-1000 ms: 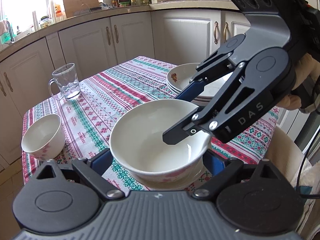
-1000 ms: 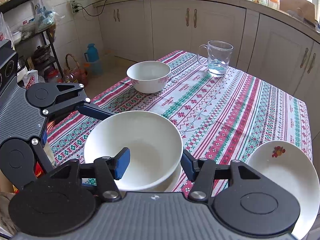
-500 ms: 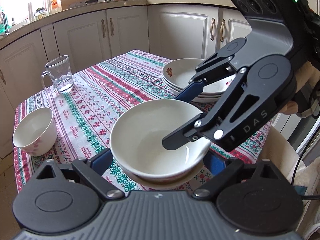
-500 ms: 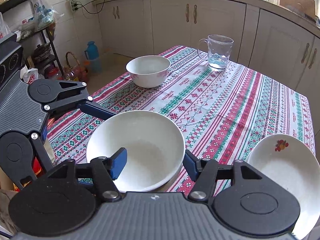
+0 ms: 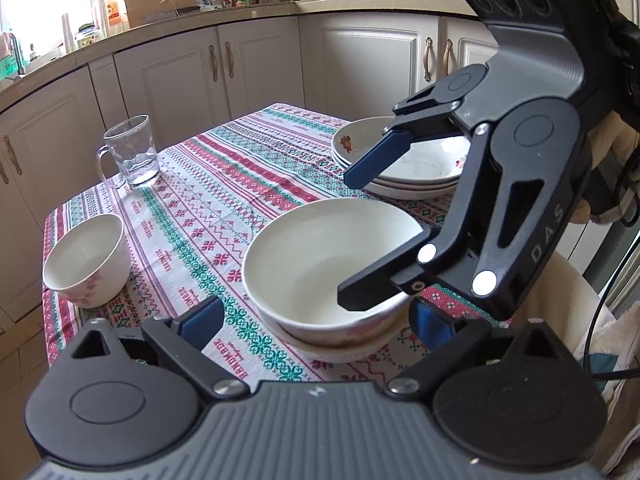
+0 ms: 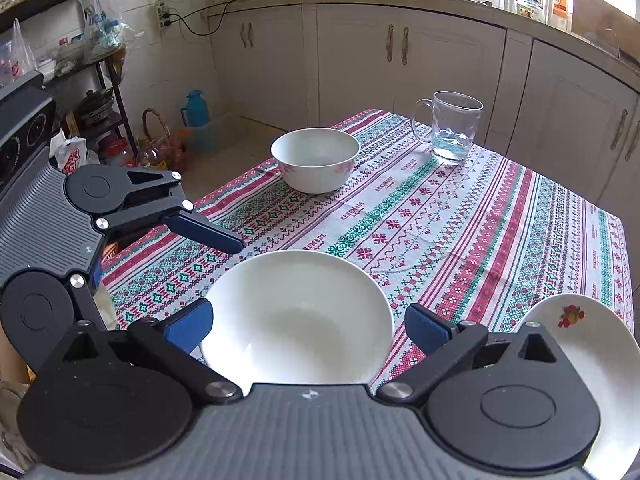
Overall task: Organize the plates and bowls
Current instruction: 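Open the right gripper and move it to the last white bowl, then close the right gripper on the last bowl's rim and lift it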
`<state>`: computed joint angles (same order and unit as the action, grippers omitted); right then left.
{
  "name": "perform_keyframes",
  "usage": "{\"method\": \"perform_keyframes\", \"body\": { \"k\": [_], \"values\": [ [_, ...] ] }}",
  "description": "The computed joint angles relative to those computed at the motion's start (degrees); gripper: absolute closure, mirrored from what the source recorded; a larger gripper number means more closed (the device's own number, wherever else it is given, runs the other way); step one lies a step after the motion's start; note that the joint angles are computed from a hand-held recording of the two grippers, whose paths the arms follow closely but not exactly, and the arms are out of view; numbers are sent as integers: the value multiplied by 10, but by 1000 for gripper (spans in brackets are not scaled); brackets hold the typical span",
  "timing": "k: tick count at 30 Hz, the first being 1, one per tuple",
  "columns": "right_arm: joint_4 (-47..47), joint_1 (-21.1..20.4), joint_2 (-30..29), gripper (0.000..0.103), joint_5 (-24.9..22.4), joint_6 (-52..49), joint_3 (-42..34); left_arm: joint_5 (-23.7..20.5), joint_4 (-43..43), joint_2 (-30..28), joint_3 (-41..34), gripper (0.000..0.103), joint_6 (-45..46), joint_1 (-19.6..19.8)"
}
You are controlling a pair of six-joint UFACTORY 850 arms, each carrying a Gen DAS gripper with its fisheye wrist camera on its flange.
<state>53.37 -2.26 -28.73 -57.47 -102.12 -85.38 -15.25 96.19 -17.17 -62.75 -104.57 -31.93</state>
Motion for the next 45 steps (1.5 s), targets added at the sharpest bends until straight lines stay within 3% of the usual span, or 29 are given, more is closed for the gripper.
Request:
{"method": "perform_keyframes", "body": {
  "k": [13,22,30,35,45],
  "values": [
    [19,8,24,0,34,-28,22,-41,69,38,50,4,-110,-2],
    [6,33,11,0,65,-1,-22,-87,114,56,84,4,-194,19],
    [-39,68,-21,0,67,43,-81,-123,118,40,78,4,-208,55],
    [-85,98,-61,0,44,73,-153,-129,127,13,52,4,-199,83],
    [-170,149,-201,0,-59,179,-370,-119,140,-59,-8,5,-187,122]
  ]
}}
